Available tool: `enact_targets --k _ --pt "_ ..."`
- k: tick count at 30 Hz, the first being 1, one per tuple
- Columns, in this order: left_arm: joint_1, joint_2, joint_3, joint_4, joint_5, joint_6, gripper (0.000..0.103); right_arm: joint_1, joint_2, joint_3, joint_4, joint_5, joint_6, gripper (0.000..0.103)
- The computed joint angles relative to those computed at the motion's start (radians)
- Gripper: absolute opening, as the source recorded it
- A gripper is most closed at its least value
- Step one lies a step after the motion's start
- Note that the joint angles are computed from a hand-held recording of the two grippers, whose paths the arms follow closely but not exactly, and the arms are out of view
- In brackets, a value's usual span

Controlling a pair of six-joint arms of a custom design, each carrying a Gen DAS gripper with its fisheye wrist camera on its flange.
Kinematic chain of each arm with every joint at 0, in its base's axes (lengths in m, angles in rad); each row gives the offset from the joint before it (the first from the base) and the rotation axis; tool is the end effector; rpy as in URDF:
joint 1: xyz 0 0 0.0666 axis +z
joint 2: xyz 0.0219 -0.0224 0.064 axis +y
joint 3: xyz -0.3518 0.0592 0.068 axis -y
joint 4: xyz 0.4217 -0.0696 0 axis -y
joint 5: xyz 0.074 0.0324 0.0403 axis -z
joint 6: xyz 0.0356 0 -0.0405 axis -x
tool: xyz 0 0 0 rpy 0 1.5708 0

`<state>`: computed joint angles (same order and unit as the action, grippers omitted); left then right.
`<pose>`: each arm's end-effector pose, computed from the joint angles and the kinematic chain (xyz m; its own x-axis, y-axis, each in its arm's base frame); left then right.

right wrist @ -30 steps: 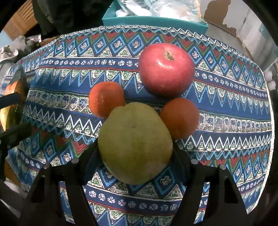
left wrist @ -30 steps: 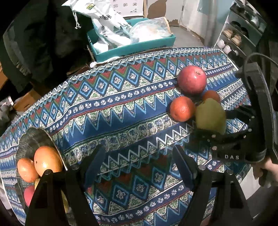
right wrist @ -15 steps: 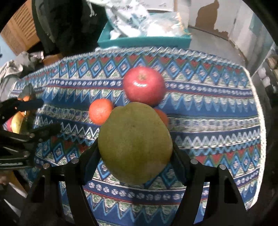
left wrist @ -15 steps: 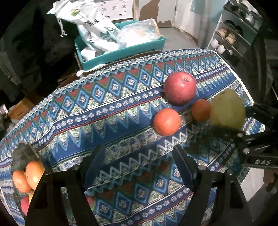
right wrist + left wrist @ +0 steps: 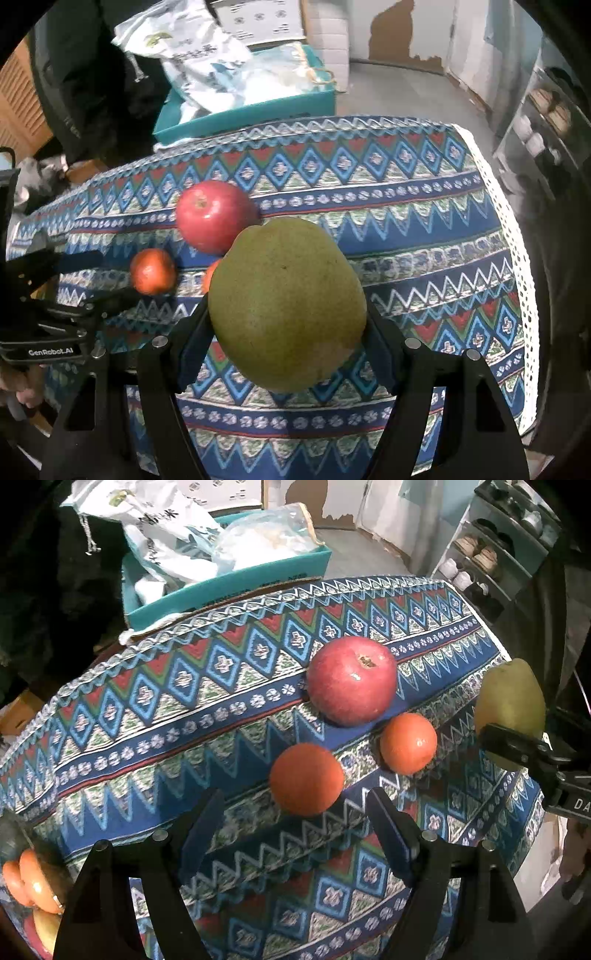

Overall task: Organize fruits
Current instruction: 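Grasp an orange with the left tool while the right tool holds the pear, then lift the orange and the pear off the tablecloth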

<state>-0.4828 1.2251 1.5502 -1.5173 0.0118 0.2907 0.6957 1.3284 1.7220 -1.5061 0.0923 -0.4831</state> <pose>0.3597 -0.1895 0.5174 -0.9226 0.1600 -0.3510 0.2126 0.9702 -0.1164 0.3410 0.2799 0.5519 -0.8915 -0.1418 -0.4302 -0.2177 0.9670 0.1323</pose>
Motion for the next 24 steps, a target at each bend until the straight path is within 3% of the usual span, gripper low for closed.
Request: enact_targets --k 14,19,24 --pt "0.001 0.028 -0.032 0.047 0.034 0.043 0.080 -0.042 -0.011 -0.049 0.040 -0.035 -0.010 0.074" --pt "0.002 0.027 -0.039 0.042 0.037 0.028 0.050 -0.044 -0.007 -0.047 0.045 -0.039 -0.014 0.074" --pt "-0.002 0.005 -0.056 0.057 0.011 0.035 0.049 -0.036 0.000 -0.037 0.047 -0.032 -0.010 0.074"
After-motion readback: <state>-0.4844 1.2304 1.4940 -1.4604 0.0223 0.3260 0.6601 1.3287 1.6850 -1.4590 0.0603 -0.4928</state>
